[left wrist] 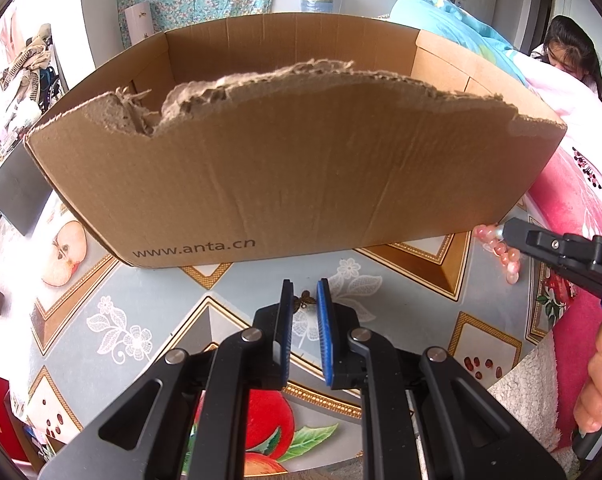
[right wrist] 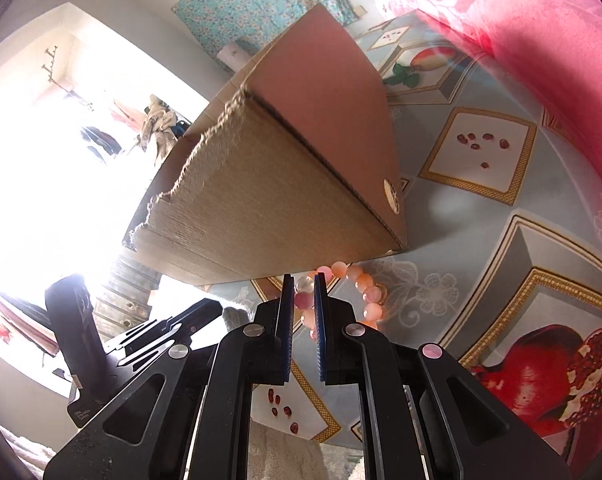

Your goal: Organize jewelry

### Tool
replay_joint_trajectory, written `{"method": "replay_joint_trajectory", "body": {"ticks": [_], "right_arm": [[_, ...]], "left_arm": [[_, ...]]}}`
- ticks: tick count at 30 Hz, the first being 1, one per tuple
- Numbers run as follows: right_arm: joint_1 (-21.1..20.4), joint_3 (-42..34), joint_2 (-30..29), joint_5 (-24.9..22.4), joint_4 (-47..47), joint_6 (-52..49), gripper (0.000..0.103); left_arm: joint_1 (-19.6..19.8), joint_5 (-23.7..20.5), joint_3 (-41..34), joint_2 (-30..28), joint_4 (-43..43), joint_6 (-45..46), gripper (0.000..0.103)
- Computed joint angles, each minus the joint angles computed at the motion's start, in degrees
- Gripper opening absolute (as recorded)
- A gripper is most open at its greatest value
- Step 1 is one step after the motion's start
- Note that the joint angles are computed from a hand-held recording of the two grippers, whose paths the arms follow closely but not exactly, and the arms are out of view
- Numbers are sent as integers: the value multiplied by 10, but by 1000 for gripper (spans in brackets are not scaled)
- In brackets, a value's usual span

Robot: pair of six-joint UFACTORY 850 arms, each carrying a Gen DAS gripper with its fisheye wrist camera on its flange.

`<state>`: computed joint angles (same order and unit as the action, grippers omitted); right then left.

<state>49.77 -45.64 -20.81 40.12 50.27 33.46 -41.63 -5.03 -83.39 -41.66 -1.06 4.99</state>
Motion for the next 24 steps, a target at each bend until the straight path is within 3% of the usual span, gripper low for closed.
{"method": "replay_joint_trajectory", "body": {"ticks": [5,12,24], "right_arm": [[5,47,35,46,3,50,8],[12,64,53,60,26,55,8],[11,86,53,108,-47,132,8]], "left_arm": [[1,7,11,7,-39,32,11],[5,16,27,19,-216,207,11],[2,37,53,45,-176,164,11]]}}
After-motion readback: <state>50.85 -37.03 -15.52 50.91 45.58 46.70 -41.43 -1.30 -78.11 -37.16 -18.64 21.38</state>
